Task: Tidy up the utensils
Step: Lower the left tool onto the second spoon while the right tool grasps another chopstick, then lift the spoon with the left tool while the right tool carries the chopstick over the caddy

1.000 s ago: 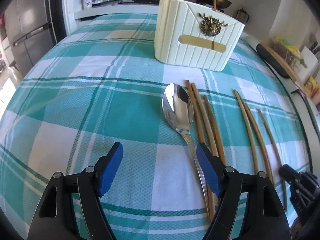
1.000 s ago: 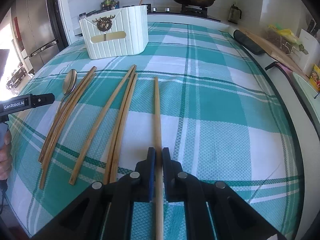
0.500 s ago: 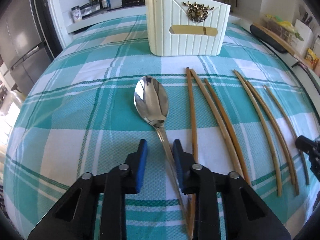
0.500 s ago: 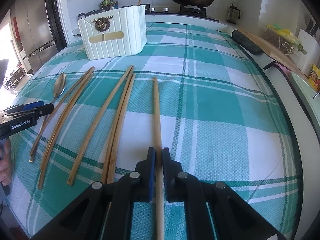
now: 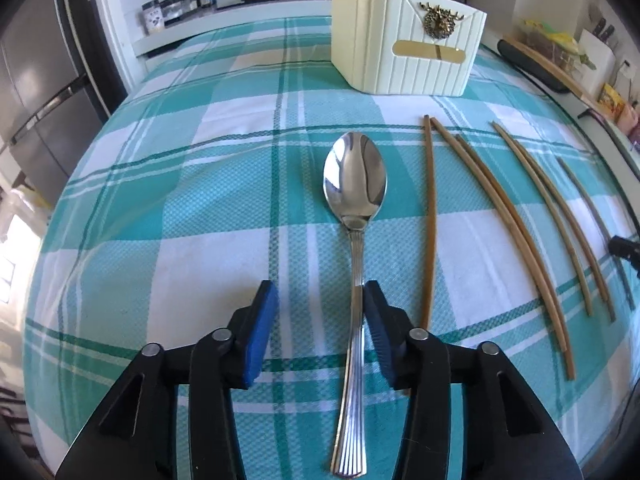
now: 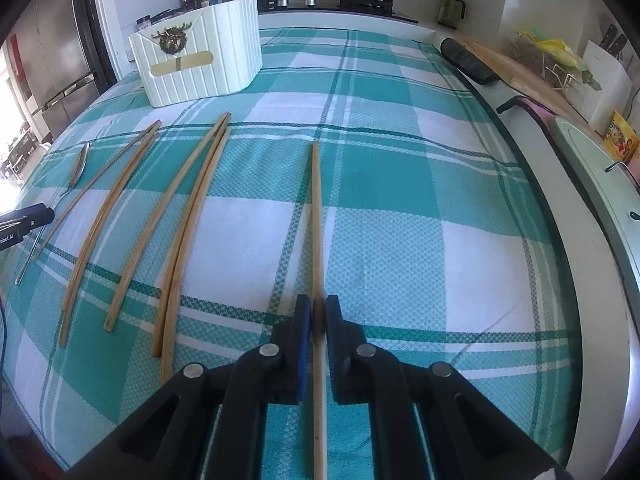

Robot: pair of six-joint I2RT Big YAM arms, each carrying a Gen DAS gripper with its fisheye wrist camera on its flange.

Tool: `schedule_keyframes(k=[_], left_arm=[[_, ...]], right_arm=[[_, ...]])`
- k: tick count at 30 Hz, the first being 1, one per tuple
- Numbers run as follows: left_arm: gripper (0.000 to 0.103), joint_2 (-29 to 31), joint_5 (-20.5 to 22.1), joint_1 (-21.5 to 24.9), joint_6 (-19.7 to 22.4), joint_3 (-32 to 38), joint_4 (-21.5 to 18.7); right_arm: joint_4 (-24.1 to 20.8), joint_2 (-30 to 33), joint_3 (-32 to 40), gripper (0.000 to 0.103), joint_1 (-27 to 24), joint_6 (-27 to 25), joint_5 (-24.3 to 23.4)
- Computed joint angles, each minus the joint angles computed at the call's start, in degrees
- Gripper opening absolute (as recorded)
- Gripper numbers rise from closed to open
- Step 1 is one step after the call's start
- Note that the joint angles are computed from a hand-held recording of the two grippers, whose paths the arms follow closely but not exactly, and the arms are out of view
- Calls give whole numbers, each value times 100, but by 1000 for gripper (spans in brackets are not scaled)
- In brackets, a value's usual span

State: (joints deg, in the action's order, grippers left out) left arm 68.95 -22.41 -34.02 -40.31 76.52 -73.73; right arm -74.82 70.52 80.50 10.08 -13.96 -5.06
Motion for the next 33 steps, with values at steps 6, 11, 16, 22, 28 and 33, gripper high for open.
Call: schedule_keyframes(k=[6, 11, 16, 22, 28, 33], left_arm=[[71, -12, 273, 119, 408, 37, -105], [80, 274, 515, 258, 892, 288, -94], [81, 679, 600, 505, 1024, 683, -118], [57, 1018, 843, 802, 1090, 986, 91], [42, 980, 792, 807, 1051, 1032, 185], [41, 491, 598, 677, 872, 985, 324]], right_arm=[[-372, 254, 301, 40, -40, -113, -317], [-620, 615, 654, 40, 107, -488, -191], [-789, 1119, 1155, 37, 215, -575, -83], [-794, 1714, 1740, 18, 315, -389, -88], [-712, 1988, 2061, 7, 281, 29, -345], [-441, 1541, 2022, 7, 86, 430, -1019]])
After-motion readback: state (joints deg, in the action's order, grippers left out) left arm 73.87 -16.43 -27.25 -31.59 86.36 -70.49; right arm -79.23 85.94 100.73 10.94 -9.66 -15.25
